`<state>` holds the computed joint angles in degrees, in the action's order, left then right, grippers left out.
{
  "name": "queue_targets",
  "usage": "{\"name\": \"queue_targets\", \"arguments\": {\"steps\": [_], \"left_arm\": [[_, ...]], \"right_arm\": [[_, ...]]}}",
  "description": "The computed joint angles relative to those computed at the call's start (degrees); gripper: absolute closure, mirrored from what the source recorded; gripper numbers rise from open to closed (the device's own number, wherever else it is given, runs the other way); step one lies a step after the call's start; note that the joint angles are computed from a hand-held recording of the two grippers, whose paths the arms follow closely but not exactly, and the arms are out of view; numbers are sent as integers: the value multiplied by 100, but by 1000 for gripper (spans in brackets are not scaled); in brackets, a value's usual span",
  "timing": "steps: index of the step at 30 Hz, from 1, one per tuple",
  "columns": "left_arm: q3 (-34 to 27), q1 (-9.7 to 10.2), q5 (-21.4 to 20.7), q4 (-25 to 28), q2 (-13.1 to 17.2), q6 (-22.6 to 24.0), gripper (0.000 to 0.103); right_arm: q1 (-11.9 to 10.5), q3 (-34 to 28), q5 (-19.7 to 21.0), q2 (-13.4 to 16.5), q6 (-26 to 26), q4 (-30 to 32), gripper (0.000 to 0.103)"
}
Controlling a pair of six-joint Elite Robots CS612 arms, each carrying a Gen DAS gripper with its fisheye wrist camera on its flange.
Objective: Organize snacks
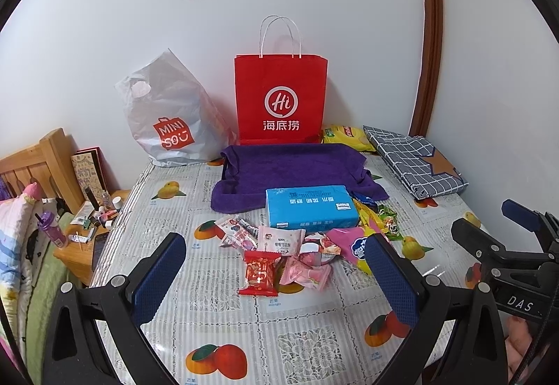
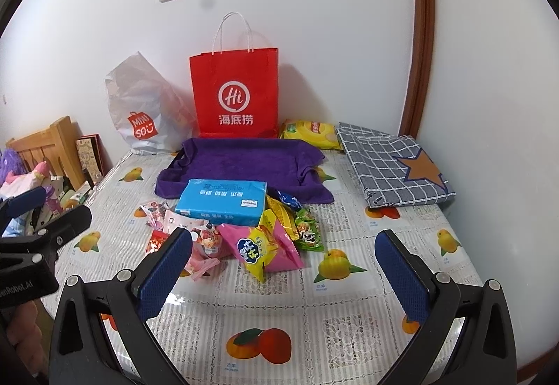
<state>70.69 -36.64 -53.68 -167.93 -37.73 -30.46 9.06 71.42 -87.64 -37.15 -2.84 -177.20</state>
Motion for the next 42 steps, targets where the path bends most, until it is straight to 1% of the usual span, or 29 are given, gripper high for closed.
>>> {"name": "queue_targets", "arguments": {"steps": [3, 7, 10, 12, 14, 15, 17, 18, 20, 21, 24, 26, 27, 29, 32, 36, 39, 40, 42], "left_arm": [[-11, 31, -106, 7, 16, -16, 0], [-83, 101, -392, 128, 69, -77, 0], [-182, 144, -426, 340, 144, -145, 0], [-241, 190, -572, 540, 182, -196, 0], [-308, 263, -840, 682, 235, -214, 0], [-329, 282, -857, 654, 271, -197, 0], [-369, 300, -752, 631, 343, -198, 0], [-390, 317, -755, 620, 373, -201, 0], [-411, 372, -914, 519, 430, -190, 0], [-427, 406, -1037, 517, 453, -226, 0], [-510, 511, -1331, 612, 538, -237, 1], [-603, 549, -1264, 965, 586, -257, 1], [-630, 570, -1233, 1085, 605, -297, 1], [-604, 631, -1306, 1068, 626, -384, 1], [-537, 733, -1580, 1043, 619, -521, 1], [-457, 802, -1612, 1015, 615, -585, 1], [-504, 839, -1673, 1079, 670, -520, 1], [-542, 845, -1714, 1105, 703, -462, 1], [-628, 851, -1757, 1144, 766, -396, 1]], "right_arm": [[-38, -62, 6, 46, 97, 76, 0], [-88, -151, -40, 142, 266, 83, 0], [-127, -247, -81, 240, 320, 155, 0], [-158, -303, -68, 325, 301, 74, 0], [-208, -340, 89, 424, 214, -112, 0], [-239, -375, 256, 468, 169, -118, 0], [-277, -514, 473, 567, 153, 59, 0], [-274, -588, 477, 612, 174, 170, 0], [-253, -813, 441, 738, 208, 529, 0], [-250, -929, 515, 803, 181, 712, 0], [-244, -1216, 788, 1006, 146, 964, 2], [-202, -1452, 794, 1156, 65, 1170, 8], [-180, -1573, 804, 1225, -37, 1312, 9], [-130, -1806, 806, 1360, -270, 1539, 11], [-55, -2128, 773, 1544, -590, 1826, 11], [8, -2425, 734, 1723, -826, 2117, 11], [36, -2615, 632, 1844, -935, 2284, 17], [39, -2681, 619, 1882, -956, 2374, 21], [60, -2664, 517, 1895, -1025, 2321, 26]]}}
